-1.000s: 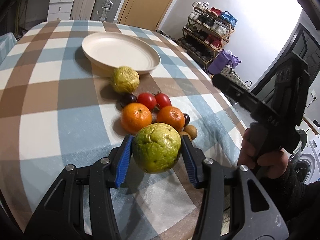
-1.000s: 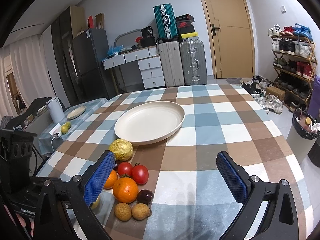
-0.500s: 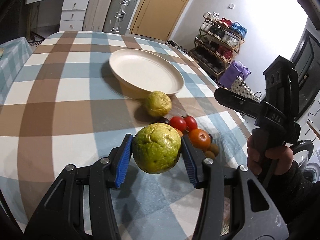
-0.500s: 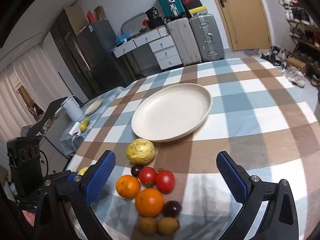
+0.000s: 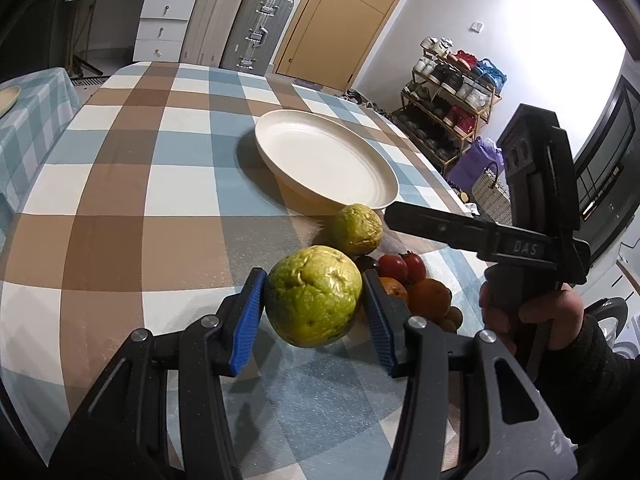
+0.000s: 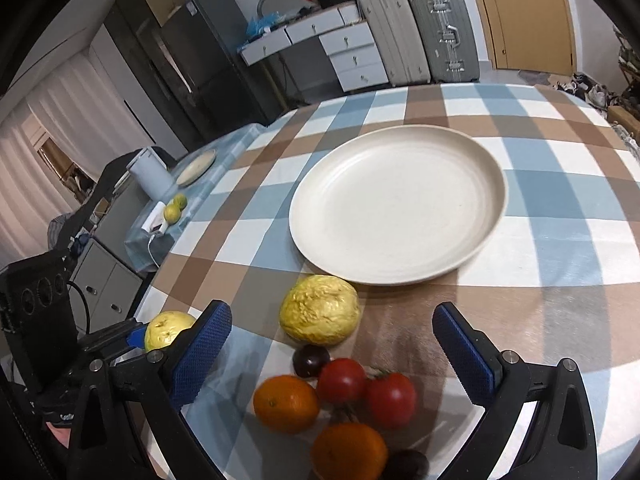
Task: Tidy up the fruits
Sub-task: 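Grasp the wrinkled yellow citron with the right gripper while the left gripper lifts the green fruit, then carry both fruits over the white plate and open both grippers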
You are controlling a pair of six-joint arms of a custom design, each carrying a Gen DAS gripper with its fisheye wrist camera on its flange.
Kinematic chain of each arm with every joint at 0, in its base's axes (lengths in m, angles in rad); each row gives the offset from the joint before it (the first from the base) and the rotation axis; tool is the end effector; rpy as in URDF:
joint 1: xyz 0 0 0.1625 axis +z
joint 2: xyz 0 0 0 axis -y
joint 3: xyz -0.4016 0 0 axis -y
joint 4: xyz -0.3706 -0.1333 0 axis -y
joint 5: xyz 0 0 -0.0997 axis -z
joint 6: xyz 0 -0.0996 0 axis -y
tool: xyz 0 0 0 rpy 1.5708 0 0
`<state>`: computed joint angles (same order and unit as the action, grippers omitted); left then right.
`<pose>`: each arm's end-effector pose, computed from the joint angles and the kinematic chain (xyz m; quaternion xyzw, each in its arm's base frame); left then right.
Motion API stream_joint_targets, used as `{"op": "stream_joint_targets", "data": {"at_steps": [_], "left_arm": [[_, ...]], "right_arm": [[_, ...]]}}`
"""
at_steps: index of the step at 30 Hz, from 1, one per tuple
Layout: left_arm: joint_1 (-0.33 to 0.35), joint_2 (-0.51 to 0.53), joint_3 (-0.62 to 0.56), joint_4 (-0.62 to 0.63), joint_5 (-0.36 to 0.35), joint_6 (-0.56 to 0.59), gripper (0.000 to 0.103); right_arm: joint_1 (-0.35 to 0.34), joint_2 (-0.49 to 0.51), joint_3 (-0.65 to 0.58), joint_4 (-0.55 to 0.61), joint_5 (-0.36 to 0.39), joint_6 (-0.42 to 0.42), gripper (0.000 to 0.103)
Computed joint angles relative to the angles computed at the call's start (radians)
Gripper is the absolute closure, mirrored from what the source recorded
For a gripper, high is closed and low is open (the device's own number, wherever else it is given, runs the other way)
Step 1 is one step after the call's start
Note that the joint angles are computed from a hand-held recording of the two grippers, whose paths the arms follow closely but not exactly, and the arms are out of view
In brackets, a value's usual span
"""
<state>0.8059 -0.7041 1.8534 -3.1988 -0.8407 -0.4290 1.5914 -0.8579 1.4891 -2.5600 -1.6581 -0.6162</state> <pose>-0.2578 -0.5570 0.0644 0.0683 0.9089 -0.3781 0.1624 0.1388 -0.6873 0.1896 0.3004 -0.9361 0.1575 0.0932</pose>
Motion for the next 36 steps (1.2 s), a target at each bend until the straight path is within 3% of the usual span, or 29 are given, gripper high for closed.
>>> {"op": "stream_joint_targets", "data": {"at_steps": [8, 12, 17, 23, 29, 36], "left_arm": [[0.020, 0.002, -0.001, -0.009, -0.011, 0.001, 0.057], [0.029, 0.005, -0.006, -0.005, -0.017, -0.001, 0.057], [0.035, 0.009, -0.015, 0.001, -0.015, 0.000, 0.057], [0.029, 0.014, -0.025, 0.017, 0.006, -0.026, 0.057], [0.015, 0.029, -0.048, 0.019, 0.049, -0.076, 0.057], [0.004, 0.070, -0.143, 0.017, 0.070, -0.039, 0.057]], "right_arm": [[0.015, 0.041, -0.039, 0.048, -0.039, 0.006, 0.010], [0.023, 0.061, -0.061, 0.081, -0.058, 0.013, 0.023], [0.037, 0.074, -0.062, 0.062, -0.112, 0.012, 0.048], [0.025, 0.068, -0.067, 0.079, -0.086, 0.032, 0.049], [0.007, 0.029, -0.051, 0.102, 0.007, 0.011, 0.049], [-0.005, -0.005, -0.065, 0.138, 0.093, -0.013, 0.049]]}}
